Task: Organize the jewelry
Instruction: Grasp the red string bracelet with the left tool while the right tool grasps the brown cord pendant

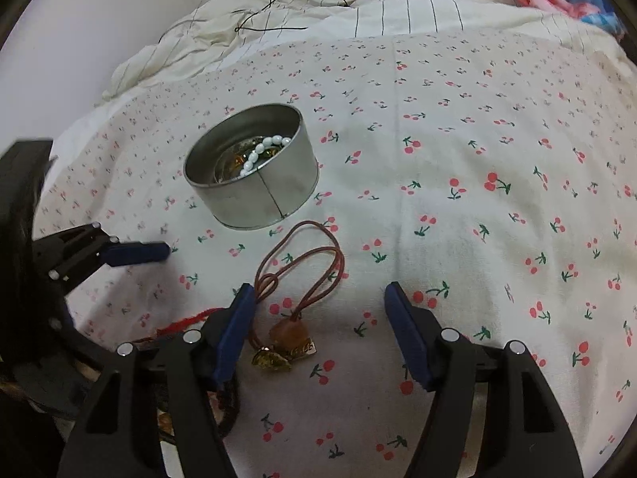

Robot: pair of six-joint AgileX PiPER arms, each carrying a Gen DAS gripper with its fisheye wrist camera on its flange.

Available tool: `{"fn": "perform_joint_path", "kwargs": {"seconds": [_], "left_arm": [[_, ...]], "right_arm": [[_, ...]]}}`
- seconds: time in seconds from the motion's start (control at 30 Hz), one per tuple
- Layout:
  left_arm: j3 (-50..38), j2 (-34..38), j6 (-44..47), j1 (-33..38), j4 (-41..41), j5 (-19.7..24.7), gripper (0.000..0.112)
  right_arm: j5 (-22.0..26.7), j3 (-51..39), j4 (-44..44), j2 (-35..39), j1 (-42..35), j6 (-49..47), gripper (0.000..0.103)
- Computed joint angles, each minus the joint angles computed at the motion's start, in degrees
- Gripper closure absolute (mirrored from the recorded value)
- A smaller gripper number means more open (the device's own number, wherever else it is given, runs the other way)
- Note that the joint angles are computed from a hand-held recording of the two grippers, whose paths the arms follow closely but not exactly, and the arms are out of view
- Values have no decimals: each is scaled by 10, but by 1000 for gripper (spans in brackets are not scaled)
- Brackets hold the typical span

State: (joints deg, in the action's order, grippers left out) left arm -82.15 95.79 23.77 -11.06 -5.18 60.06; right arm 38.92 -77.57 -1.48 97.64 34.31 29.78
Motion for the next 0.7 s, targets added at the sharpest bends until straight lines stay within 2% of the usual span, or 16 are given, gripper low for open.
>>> {"fn": "perform_joint_path", "kwargs": {"seconds": [0.03,0.07,0.1,0.13,0.17,0.27,0.43,0.6,0.7], "left_arm": [[-1,-1,-2,4,5,-1,82],[-8,1,5,13,-9,7,92],[-16,3,8,24,-23,15,106],[-18,1,6,29,-23,13,109],[-20,0,2,35,-21,8,109],[-31,-2,1,74,-45,2,110],[-87,15,32,162,-165,42,110],[-94,17,40,186,-224,48,110],[-94,5,49,177,-233,41,110]], "right_arm": [[5,-3,-19,2,6,10,56],[17,-12,-45,10,15,23,63],[26,-19,-63,15,21,31,68],[28,-22,-67,18,24,29,85],[30,-24,-66,19,24,28,92],[25,-19,-64,14,19,32,97],[-4,2,-39,-12,2,30,98],[-26,16,10,-30,-16,0,98],[-14,8,34,-27,-19,-24,98]]}}
